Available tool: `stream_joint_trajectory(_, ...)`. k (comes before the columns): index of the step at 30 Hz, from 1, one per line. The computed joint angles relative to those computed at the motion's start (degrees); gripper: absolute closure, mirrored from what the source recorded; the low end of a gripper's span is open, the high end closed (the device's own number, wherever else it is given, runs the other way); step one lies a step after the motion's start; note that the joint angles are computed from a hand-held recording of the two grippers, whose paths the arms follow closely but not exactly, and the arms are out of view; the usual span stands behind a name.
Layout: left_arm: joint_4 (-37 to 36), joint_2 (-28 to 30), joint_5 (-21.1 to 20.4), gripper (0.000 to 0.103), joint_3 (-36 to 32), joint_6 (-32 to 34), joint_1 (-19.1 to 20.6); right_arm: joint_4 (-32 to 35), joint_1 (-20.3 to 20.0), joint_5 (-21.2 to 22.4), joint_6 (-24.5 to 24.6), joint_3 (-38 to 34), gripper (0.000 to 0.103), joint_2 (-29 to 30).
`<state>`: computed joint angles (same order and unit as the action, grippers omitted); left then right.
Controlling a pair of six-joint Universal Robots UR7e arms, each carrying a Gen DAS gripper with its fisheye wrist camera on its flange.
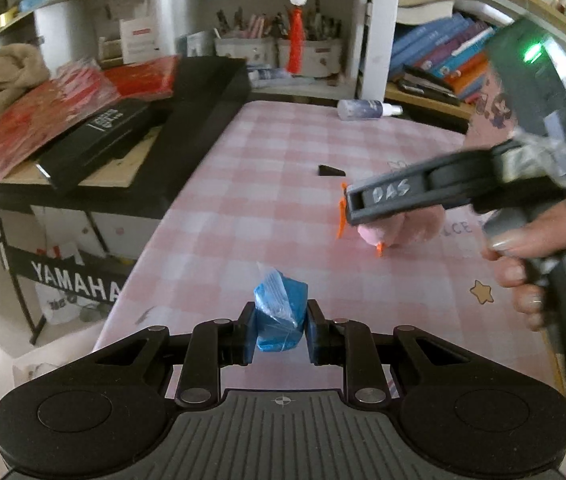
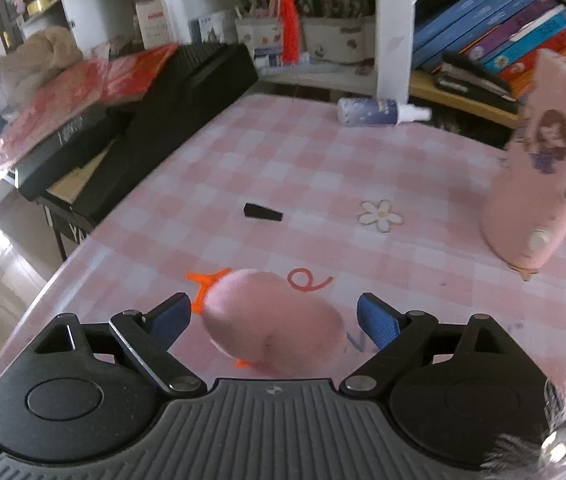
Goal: Organize objects
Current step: 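Grasp the blue bag with the left gripper while the right grasps the pink plush pig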
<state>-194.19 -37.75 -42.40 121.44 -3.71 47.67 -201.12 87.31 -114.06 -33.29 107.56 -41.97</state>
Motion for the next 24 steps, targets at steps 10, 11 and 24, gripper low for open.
stream_joint_trajectory(10, -3.21, -2.24, -0.07, 0.081, 2.21, 0.23, -1.67, -1.74, -0.93, 1.26, 1.62, 1.01, 0.046, -0.14)
stream_joint_trajectory(11, -3.41, -2.39, -0.24, 0.081, 2.41, 0.31, -1.82, -2.57, -0.84, 1.44, 1.68, 1.66, 0.046, -0.49)
stream_joint_trajectory(24, -8.02, -6.12, -4.08, 0.081, 8.46, -0.04, -4.83, -18.64, 1.22, 3.09, -3.28, 17.0, 0.046, -8.06)
